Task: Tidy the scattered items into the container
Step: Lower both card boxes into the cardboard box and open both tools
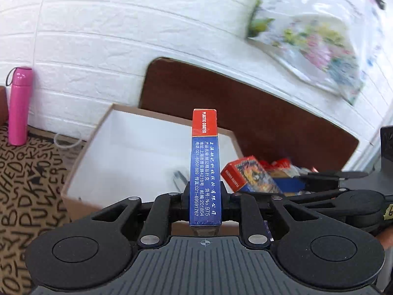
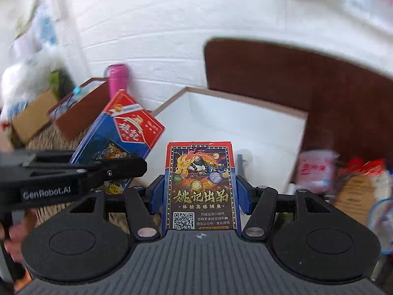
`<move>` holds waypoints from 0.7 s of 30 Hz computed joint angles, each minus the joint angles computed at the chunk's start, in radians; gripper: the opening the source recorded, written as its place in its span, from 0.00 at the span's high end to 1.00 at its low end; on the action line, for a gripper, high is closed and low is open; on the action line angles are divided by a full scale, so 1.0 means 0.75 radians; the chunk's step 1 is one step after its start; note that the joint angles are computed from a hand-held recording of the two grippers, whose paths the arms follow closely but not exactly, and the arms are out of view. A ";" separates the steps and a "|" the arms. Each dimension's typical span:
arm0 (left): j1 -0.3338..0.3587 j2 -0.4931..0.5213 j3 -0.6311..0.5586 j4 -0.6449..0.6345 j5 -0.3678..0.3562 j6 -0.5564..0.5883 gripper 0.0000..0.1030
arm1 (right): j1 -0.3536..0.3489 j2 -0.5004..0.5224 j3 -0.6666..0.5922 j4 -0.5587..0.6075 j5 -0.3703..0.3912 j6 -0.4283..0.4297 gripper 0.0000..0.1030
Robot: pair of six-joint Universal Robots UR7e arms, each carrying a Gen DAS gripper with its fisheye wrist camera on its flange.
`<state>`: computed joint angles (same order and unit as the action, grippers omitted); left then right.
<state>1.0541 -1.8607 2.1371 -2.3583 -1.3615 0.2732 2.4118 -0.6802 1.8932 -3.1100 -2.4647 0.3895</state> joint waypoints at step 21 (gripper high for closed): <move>0.208 0.645 -0.322 -0.232 0.266 0.185 0.63 | -0.357 0.323 -0.467 0.325 -0.010 0.191 0.38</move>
